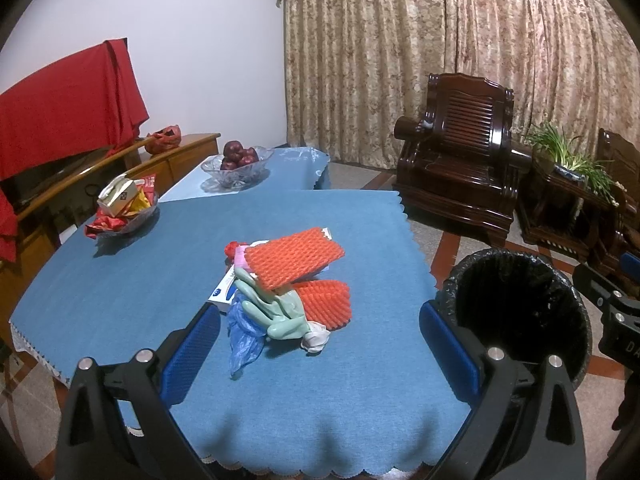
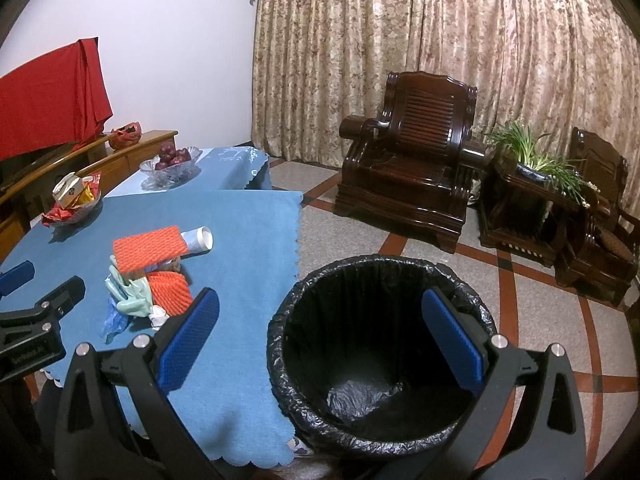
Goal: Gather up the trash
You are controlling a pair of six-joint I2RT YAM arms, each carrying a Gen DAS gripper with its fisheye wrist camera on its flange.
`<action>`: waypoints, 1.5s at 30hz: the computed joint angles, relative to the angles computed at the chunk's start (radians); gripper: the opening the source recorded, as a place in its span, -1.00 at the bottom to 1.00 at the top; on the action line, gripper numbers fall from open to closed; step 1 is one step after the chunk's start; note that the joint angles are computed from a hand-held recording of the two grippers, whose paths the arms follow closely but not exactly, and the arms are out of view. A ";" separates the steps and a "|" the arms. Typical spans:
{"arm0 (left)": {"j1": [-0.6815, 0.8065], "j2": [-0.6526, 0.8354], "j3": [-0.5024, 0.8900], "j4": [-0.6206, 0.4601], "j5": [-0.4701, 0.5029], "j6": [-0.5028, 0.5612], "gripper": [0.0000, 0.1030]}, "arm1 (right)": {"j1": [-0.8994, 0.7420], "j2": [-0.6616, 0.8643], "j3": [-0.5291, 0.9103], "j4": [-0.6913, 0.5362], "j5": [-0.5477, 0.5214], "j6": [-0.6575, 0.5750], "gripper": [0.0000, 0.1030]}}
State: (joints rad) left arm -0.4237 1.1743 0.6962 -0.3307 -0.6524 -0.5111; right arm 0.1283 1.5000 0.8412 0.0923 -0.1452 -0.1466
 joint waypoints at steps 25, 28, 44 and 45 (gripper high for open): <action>-0.007 0.003 -0.001 -0.001 -0.006 -0.008 0.89 | -0.005 0.015 -0.006 0.016 -0.005 0.000 0.91; -0.014 -0.003 -0.012 0.000 -0.011 -0.014 0.89 | -0.009 0.017 -0.005 0.016 -0.007 -0.002 0.91; -0.015 0.011 -0.006 0.003 -0.012 -0.021 0.88 | -0.007 0.017 0.000 0.008 -0.007 0.000 0.91; -0.016 -0.016 -0.033 0.002 -0.014 -0.021 0.88 | -0.007 0.017 0.000 0.008 -0.007 0.000 0.91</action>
